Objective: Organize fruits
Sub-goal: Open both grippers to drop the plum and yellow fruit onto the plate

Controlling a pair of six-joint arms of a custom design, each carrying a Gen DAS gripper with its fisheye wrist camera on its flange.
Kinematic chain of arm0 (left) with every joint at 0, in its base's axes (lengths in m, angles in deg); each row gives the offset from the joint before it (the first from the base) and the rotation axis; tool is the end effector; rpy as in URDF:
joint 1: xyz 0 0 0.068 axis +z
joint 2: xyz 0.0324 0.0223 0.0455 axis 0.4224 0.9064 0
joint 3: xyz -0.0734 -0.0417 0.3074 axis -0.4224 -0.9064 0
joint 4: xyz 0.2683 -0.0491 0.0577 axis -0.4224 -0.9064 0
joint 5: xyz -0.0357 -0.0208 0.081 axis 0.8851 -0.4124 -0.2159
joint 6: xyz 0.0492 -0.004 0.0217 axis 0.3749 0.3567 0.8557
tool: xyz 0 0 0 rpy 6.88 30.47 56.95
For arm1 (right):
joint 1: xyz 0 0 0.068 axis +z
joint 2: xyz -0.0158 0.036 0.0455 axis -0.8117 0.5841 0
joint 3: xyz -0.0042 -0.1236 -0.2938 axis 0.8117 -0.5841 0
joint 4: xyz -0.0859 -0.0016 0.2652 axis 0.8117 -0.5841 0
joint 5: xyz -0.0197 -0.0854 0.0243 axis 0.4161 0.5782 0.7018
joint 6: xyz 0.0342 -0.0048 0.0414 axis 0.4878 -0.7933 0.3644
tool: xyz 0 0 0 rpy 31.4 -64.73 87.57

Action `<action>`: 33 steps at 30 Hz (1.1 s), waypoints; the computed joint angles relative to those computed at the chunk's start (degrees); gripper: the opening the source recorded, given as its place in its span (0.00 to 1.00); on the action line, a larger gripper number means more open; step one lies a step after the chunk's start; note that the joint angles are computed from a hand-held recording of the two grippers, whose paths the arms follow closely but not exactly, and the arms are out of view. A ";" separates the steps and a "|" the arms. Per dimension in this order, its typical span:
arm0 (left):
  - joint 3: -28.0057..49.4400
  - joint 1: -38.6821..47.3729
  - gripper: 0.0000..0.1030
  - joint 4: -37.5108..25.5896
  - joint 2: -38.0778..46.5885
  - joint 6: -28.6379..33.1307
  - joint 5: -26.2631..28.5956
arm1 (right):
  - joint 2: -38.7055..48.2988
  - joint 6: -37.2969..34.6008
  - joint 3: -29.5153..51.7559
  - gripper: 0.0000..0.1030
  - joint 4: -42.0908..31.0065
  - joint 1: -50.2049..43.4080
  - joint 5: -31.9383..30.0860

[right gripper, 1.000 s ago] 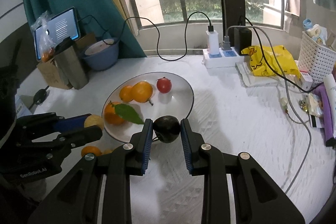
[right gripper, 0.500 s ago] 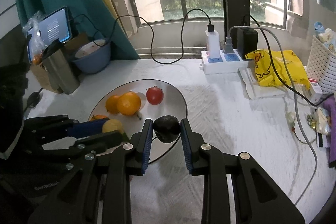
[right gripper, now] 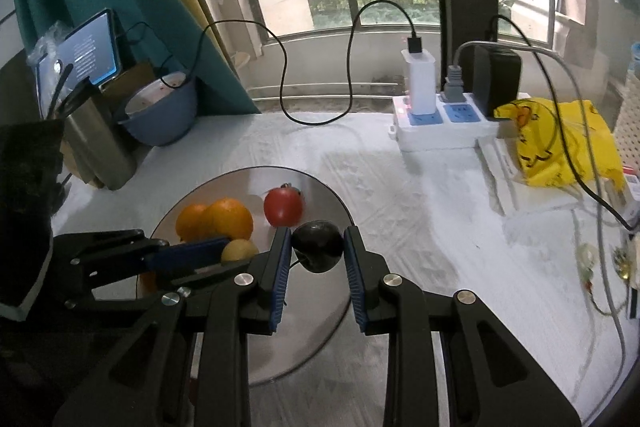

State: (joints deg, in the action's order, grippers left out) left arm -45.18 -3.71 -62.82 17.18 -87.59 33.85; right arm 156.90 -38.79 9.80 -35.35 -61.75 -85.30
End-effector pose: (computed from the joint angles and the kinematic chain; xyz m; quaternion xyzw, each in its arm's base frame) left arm 0.2716 -0.1522 0.1337 0.1611 0.9177 -0.1605 0.3258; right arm 0.2575 -0.0181 0.1508 -0.1129 0.9058 0.1498 0.3800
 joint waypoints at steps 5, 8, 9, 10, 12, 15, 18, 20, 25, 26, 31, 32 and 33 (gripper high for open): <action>-0.26 -0.57 0.29 0.24 -0.07 -0.34 -0.60 | 3.11 0.74 1.25 0.28 1.28 0.98 -0.17; -0.55 -0.46 0.30 -0.09 -0.53 -0.49 -0.39 | 3.98 1.08 1.45 0.28 1.45 0.74 -0.15; -0.71 -0.29 0.30 -0.30 -0.86 -0.62 -0.08 | 4.03 1.27 1.49 0.28 1.32 0.48 -0.38; -0.64 -0.21 0.31 -0.34 -0.84 -0.64 -0.05 | 3.96 1.42 1.58 0.28 1.20 0.39 -0.44; -1.16 -0.12 0.31 -0.40 -1.66 -0.67 -0.16 | 3.06 1.81 1.29 0.30 1.25 0.41 0.16; -2.19 -0.19 0.32 -0.25 -3.20 -0.86 -0.37 | 1.81 1.81 0.97 0.34 0.83 -0.10 -0.16; -3.22 -0.26 0.32 -0.49 -4.96 -1.04 -0.49 | 0.42 1.89 0.63 0.34 0.24 -0.23 0.16; -4.18 -0.39 0.33 -0.57 -6.44 -1.22 -0.77 | -0.91 1.97 0.20 0.34 -0.13 -0.39 0.07; -7.04 -0.60 0.34 -0.66 -10.67 -1.61 -1.33 | -5.11 1.89 -1.18 0.34 -2.01 -0.87 -0.21; -7.56 -0.71 0.34 -0.80 -11.44 -1.68 -1.54 | -6.13 1.91 -1.64 0.34 -2.40 -0.93 -0.22; -10.59 -0.95 0.34 -1.75 -16.14 -2.14 -1.96 | -11.12 1.94 -3.86 0.34 -4.65 -1.09 -0.24; -11.05 -0.95 0.34 -1.87 -16.89 -2.26 -2.03 | -12.15 1.91 -4.31 0.34 -5.18 -1.16 -0.22; -11.60 -0.97 0.34 -2.11 -17.90 -2.39 -1.99 | -13.00 1.94 -4.68 0.34 -5.57 -1.16 -0.11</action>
State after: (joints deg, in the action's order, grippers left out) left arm -56.78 -4.67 -64.93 -0.72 -89.98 31.86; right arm 143.90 -36.85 5.12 -40.92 -62.91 -85.41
